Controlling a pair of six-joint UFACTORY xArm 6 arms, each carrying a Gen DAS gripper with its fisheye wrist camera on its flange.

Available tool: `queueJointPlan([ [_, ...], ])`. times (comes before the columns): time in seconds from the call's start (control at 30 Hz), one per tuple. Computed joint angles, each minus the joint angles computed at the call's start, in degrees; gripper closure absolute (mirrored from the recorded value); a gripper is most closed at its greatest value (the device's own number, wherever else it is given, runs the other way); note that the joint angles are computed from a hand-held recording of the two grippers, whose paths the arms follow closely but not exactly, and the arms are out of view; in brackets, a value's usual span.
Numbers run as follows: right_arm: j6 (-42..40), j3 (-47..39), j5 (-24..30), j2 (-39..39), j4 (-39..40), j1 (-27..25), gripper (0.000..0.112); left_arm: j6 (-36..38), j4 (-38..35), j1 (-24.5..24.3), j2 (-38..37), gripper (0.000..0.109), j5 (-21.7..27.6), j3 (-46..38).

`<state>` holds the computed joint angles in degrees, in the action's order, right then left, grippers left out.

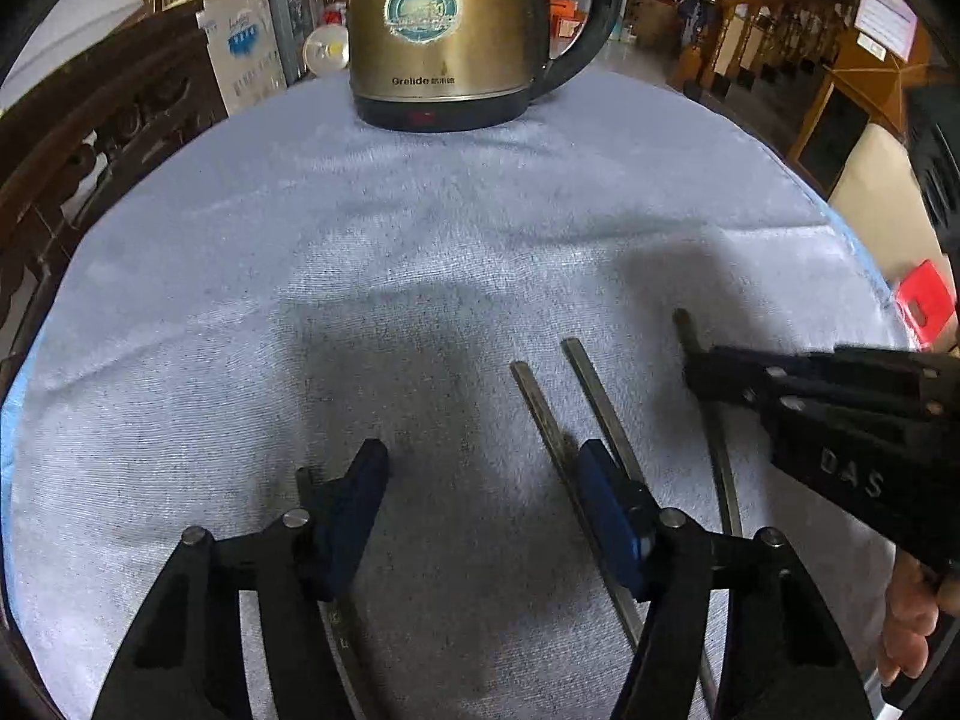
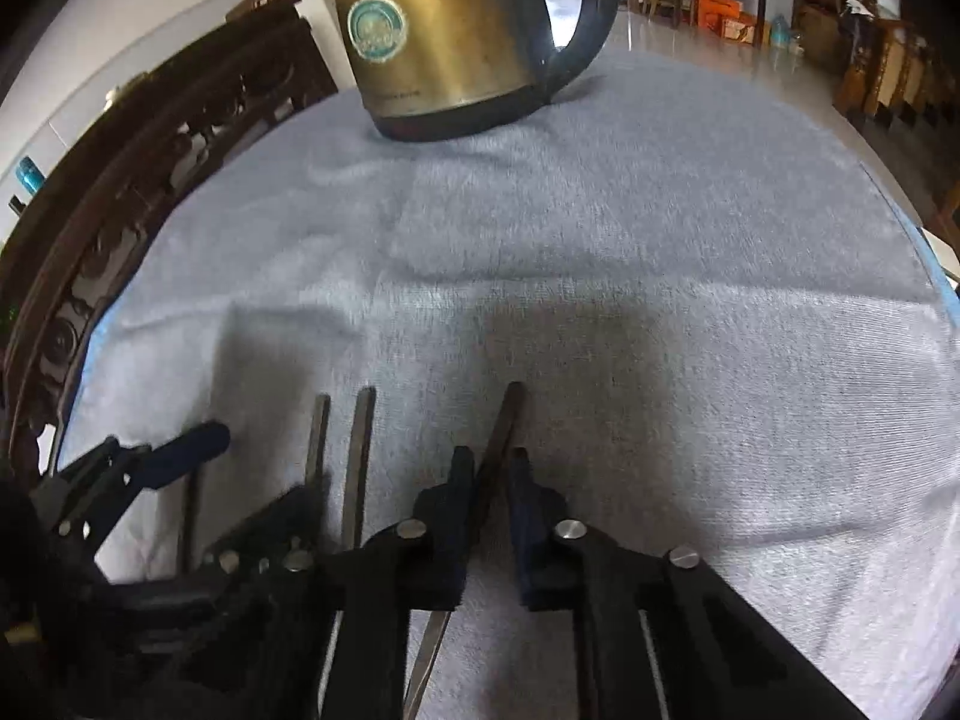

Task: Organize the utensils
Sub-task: 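Close the right tool on dark chopsticks while the left tool grasps another chopstick, then lift both held chopsticks upright and carry them over the grey cup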

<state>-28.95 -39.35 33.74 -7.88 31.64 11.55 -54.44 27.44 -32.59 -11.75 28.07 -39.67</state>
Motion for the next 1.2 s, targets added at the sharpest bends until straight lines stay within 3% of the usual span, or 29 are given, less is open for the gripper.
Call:
queueJointPlan([
  [0.07,0.45,-0.87,2.12,0.37,-0.74,-1.25,0.103,2.31,-3.22,0.13,0.75,0.042,0.64,-1.01],
  [0.2,2.17,-0.88,4.54,-0.4,-3.74,-3.14,0.104,3.15,-2.3,-1.5,3.14,0.042,6.17,-4.94],
  [0.33,1.69,-0.93,7.6,-1.12,-3.78,-4.97,0.103,3.99,-3.3,-1.32,4.3,0.043,6.0,-6.27],
  [0.4,1.3,-1.48,8.91,-0.92,-3.9,-5.41,0.102,3.55,-1.38,-1.27,4.25,0.056,4.28,-5.85],
  [0.47,1.76,-1.94,9.45,-0.71,-4.7,-5.33,0.102,3.46,0.63,-1.36,4.14,0.079,2.4,-5.33],
  [0.53,2.47,-1.56,8.6,-0.92,-5.33,-4.87,0.102,3.89,1.54,-1.35,4.12,0.093,1.32,-5.11],
  [0.67,2.08,0.34,6.67,-2.58,-5.02,-4.2,0.104,5.49,1.21,-1.0,2.62,0.101,-0.22,-3.3],
  [0.87,-2.34,3.11,9.73,-6.5,0.77,-6.72,0.105,9.74,-3.64,-0.67,-3.11,0.103,-1.16,2.05],
  [1.1,-8.23,9.03,11.17,-15.44,8.88,-11.85,0.105,4.52,-1.16,1.27,-14.09,0.103,-5.23,9.82],
  [1.2,-10.8,11.58,12.85,-21.26,11.78,-15.25,0.105,0.1,1.88,1.83,-20.67,0.103,-4.23,12.6],
])
